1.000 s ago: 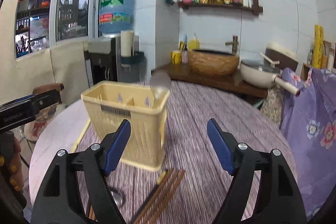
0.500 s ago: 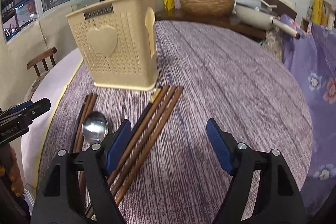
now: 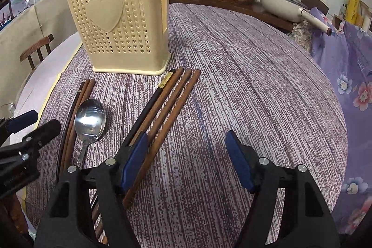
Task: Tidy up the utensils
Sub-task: 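Withdraw both open tools from the basket back over the table, then grasp a black chopstick with the left tool while the right tool grasps a brown chopstick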
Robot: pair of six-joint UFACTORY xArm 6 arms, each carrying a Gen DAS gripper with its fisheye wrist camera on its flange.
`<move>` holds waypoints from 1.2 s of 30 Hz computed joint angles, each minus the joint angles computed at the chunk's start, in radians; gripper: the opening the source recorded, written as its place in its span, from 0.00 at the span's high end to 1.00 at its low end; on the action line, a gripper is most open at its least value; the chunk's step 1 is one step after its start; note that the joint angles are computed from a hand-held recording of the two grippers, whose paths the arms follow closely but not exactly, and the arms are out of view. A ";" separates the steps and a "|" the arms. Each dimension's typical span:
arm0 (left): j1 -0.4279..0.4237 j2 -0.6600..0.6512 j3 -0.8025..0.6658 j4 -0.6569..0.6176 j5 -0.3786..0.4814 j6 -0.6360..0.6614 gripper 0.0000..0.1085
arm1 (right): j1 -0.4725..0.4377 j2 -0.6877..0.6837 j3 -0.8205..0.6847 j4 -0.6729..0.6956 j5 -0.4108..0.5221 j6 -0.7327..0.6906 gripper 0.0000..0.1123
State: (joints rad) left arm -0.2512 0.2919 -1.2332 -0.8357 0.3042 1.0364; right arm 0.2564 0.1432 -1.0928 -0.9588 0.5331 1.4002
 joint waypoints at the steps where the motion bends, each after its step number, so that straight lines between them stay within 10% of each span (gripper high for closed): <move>1: -0.001 0.002 0.001 0.013 -0.002 -0.011 0.36 | 0.001 -0.001 0.001 0.001 0.005 -0.001 0.38; 22: 0.025 0.061 -0.069 0.245 0.028 -0.273 0.38 | -0.057 0.009 0.001 0.110 -0.042 -0.057 0.56; 36: 0.009 0.152 -0.206 0.513 0.066 -0.514 0.73 | -0.107 0.164 -0.214 0.280 0.002 -0.239 0.84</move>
